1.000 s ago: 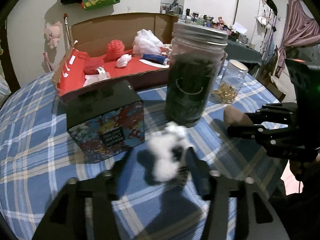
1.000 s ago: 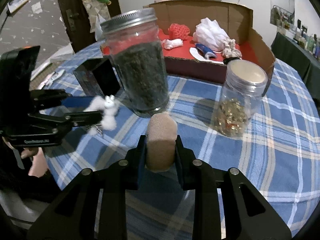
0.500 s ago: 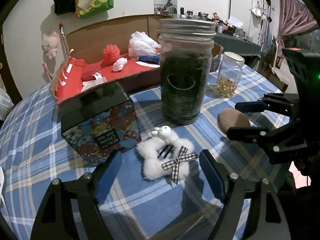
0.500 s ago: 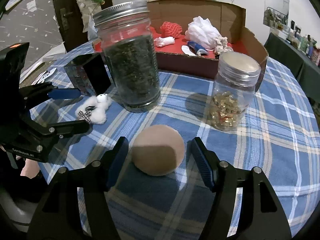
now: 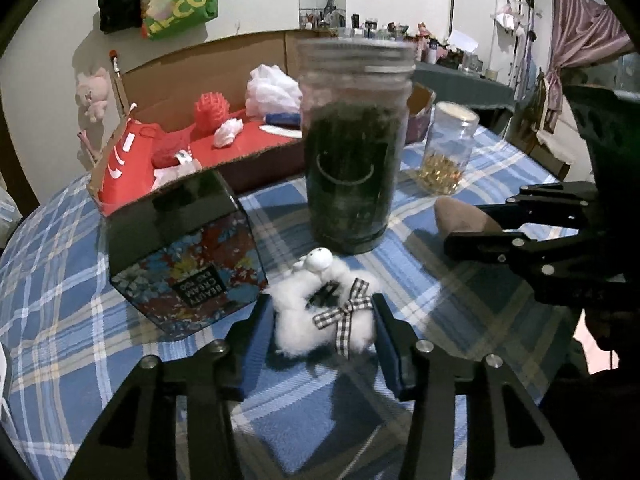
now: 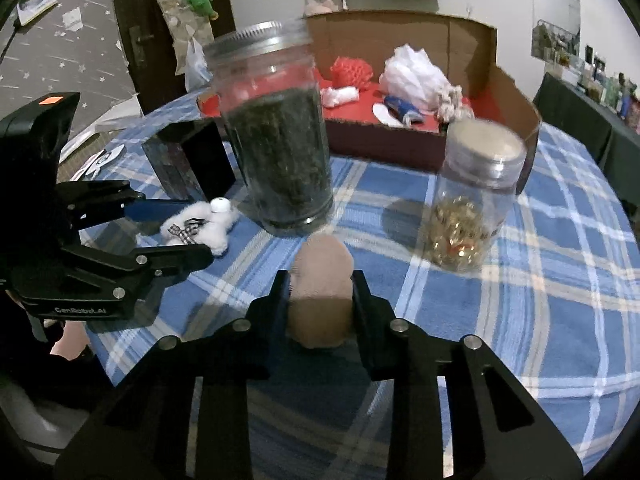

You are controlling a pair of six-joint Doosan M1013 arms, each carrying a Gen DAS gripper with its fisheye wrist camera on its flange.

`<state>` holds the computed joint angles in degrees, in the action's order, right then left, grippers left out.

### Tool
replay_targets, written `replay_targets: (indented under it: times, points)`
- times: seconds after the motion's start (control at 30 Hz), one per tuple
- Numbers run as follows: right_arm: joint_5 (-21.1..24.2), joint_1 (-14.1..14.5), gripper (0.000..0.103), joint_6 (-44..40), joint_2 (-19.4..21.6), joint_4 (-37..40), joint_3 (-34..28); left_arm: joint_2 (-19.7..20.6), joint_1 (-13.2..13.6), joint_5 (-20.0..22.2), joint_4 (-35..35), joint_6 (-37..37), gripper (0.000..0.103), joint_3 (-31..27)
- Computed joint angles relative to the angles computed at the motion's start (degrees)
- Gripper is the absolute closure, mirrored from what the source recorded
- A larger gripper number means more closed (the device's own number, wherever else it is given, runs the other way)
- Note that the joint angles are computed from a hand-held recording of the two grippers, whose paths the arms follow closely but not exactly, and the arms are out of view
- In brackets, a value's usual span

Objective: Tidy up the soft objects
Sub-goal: 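Carry the white plush sheep and beige sponge over the box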

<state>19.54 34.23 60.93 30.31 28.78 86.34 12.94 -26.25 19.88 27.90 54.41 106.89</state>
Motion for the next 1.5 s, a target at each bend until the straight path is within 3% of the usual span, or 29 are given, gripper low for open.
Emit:
replay_targets:
  times: [0.37, 0.9, 1.13, 1.33, 1.5]
  points:
    - [-0.31, 0.01, 0.075, -0.08, -0.26, -0.11, 0.25, -1.23, 0.54, -1.02, 0.56, -1.71, 0.053, 1.23]
    - [-1.32, -1.97, 0.075, 12.95, -1.62, -11.38, 2.46, -5.45, 2.61, 3.18, 14.01, -19.72, 0.053, 5.96]
    - [-2.16, -3.48, 0.075, 16.34, -2.07, -14.4, 3.05, -5.58, 4.55, 2.84, 18.89, -23.43, 0.053, 6.35]
    - [-1.56, -4.72, 0.075, 17.64, -1.75, -16.91, 2.08, -4.71, 6.26, 0.9, 20.33, -20.95, 0.053, 5.78]
    - [0.23, -5.52, 0.075, 17.29, -0.74, -18.61, -0.11, -3.47, 7.6, 0.16, 17.21, -15.43, 0.053, 4.48]
